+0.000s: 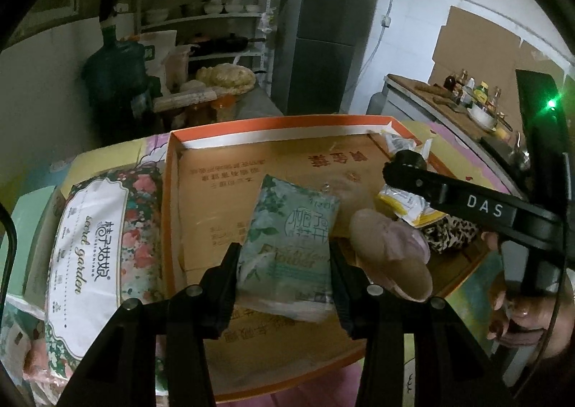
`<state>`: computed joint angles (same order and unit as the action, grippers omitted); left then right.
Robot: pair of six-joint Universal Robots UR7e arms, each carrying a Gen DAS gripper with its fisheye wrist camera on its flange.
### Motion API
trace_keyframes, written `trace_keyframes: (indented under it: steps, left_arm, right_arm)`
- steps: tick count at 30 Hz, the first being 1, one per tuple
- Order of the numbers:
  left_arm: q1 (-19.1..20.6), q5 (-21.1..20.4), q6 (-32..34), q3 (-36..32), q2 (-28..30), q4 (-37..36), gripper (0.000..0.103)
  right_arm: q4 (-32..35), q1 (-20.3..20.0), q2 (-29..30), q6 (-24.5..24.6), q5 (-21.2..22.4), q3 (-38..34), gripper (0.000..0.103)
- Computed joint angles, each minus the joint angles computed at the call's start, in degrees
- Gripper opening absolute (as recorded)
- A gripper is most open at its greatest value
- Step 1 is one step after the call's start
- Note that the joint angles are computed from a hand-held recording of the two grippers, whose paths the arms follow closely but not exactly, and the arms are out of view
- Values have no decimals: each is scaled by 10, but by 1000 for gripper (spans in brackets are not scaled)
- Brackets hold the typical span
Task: Organize soft objects
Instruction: 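Carry the tissue pack and snack bag into the box and release them, then withdraw both open tools from the box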
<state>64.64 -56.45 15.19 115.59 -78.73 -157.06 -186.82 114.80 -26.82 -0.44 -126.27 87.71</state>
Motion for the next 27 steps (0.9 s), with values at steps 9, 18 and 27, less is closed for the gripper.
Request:
trace_keyframes:
  steps: [9, 18, 27]
  left_arm:
    - [-7, -6, 26, 10, -8, -8, 59]
    - [-8, -28, 49, 20, -35, -40, 79]
    - [-11, -30, 63, 31, -66, -48, 80]
  right_arm:
    - [-9, -5, -6, 1, 20, 9, 62]
    - [-44, 12, -9, -10, 13, 21, 64]
    - [-77, 42, -13, -24, -9, 37, 73]
